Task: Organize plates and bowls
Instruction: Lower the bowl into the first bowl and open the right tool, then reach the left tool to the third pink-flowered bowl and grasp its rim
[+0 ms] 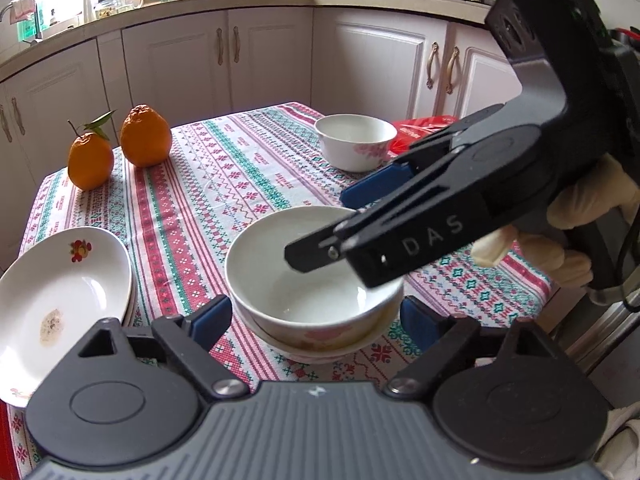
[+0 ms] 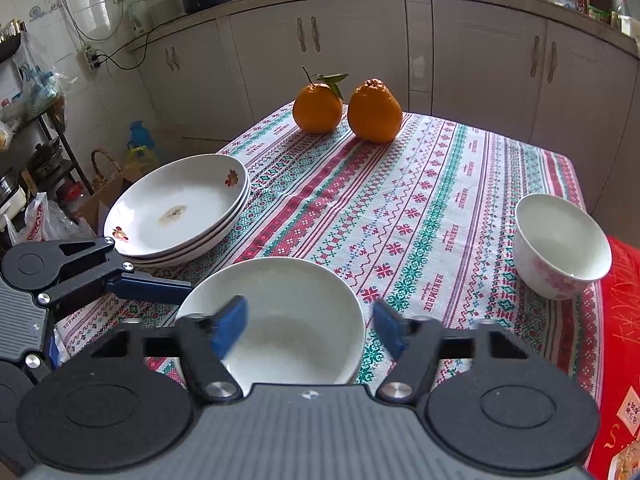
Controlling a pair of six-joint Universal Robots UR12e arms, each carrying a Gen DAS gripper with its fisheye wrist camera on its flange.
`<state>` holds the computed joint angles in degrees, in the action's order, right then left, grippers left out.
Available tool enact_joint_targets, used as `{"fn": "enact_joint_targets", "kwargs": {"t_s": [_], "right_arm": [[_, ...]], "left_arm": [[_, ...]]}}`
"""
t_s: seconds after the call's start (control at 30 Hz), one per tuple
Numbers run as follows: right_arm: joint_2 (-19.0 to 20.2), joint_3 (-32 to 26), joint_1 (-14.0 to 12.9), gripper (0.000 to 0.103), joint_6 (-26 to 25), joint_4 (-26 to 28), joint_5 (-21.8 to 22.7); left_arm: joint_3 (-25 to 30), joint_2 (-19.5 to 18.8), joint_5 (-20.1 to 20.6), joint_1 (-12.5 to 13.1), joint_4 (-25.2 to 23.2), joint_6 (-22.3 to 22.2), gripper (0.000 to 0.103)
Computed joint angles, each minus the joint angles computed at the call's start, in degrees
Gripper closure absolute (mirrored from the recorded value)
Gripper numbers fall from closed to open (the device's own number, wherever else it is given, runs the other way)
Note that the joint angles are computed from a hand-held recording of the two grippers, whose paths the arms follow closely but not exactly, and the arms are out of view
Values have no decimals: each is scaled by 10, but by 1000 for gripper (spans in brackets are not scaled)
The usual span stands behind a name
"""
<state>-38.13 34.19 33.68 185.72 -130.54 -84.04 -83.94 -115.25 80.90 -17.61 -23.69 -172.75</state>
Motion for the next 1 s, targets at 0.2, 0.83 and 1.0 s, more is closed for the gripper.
{"fn": "enact_joint_targets", "kwargs": {"t_s": [0.2,0.83,1.0], "right_arm": [[-13,31,8,2,-17,-37,-30],[-69,154,10,0,25,-161,-90],[-84,188,6,0,40,-201,-143]], "left_arm": [[-5,5,-13,3,-8,4,10],[0,17,-22,1,-25,43,9],[29,5,-31,1,-47,75,9]]}}
